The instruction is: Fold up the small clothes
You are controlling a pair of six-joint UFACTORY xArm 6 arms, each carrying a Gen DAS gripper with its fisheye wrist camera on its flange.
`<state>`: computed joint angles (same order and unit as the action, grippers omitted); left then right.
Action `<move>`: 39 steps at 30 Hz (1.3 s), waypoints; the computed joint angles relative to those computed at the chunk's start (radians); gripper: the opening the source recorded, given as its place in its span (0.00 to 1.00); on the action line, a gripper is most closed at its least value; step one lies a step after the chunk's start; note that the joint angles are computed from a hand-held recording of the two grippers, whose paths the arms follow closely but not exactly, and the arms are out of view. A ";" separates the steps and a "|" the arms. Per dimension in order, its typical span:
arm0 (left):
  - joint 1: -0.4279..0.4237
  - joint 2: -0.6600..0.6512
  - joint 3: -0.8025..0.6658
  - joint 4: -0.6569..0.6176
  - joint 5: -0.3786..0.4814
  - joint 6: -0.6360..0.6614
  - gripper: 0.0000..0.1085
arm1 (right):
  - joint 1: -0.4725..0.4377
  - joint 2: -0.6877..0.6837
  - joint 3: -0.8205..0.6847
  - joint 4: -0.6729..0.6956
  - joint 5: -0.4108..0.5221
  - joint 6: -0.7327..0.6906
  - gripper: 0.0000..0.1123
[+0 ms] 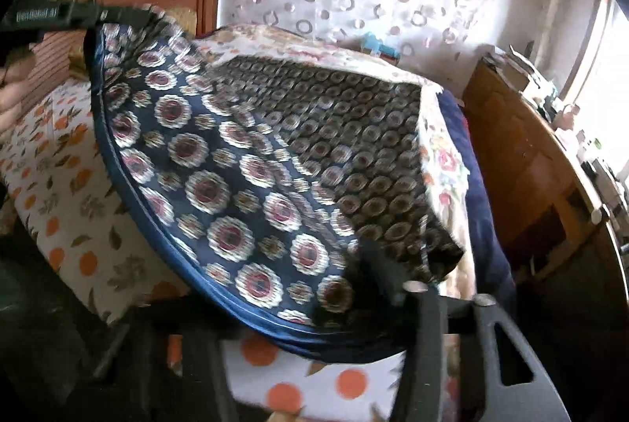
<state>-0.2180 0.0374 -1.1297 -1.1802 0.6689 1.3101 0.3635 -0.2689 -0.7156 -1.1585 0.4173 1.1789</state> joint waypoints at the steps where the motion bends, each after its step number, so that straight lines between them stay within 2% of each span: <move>1: -0.007 0.006 -0.002 0.006 -0.026 0.003 0.03 | -0.009 0.003 -0.013 -0.008 0.003 0.000 0.20; 3: -0.016 0.023 -0.016 0.010 -0.057 0.010 0.03 | -0.038 0.018 -0.052 -0.029 -0.020 -0.002 0.16; 6: -0.019 0.051 -0.043 0.011 -0.085 0.004 0.03 | -0.091 0.071 -0.133 -0.027 -0.084 -0.006 0.14; 12: -0.016 0.128 -0.118 0.048 -0.104 -0.042 0.03 | -0.149 0.213 -0.277 0.002 -0.167 -0.028 0.15; 20: -0.026 0.222 -0.212 0.119 -0.122 -0.074 0.05 | -0.193 0.343 -0.363 0.072 -0.228 -0.113 0.15; 21: -0.025 0.231 -0.221 0.123 -0.116 -0.074 0.09 | -0.199 0.357 -0.371 0.095 -0.237 -0.136 0.15; 23: -0.015 0.248 -0.244 0.121 -0.092 -0.071 0.22 | -0.213 0.382 -0.385 0.169 -0.258 -0.205 0.15; 24: -0.011 0.254 -0.252 0.115 -0.092 -0.068 0.35 | -0.216 0.387 -0.387 0.213 -0.265 -0.241 0.15; 25: -0.009 0.260 -0.259 0.109 -0.096 -0.065 0.44 | -0.222 0.399 -0.394 0.247 -0.275 -0.270 0.15; 27: -0.002 0.278 -0.282 0.109 -0.103 -0.068 0.50 | -0.221 0.420 -0.410 0.356 -0.281 -0.367 0.15; 31: 0.006 0.337 -0.342 0.188 -0.111 -0.143 0.55 | -0.216 0.476 -0.499 0.498 -0.230 -0.512 0.17; 34: 0.013 0.375 -0.381 0.233 -0.114 -0.195 0.55 | -0.217 0.502 -0.545 0.559 -0.210 -0.568 0.25; 35: 0.015 0.382 -0.389 0.241 -0.109 -0.205 0.55 | -0.216 0.510 -0.558 0.604 -0.202 -0.607 0.32; 37: 0.018 0.399 -0.407 0.265 -0.102 -0.226 0.55 | -0.221 0.535 -0.599 0.606 -0.181 -0.602 0.42; 39: 0.017 0.414 -0.422 0.286 -0.100 -0.246 0.55 | -0.225 0.547 -0.624 0.596 -0.177 -0.603 0.43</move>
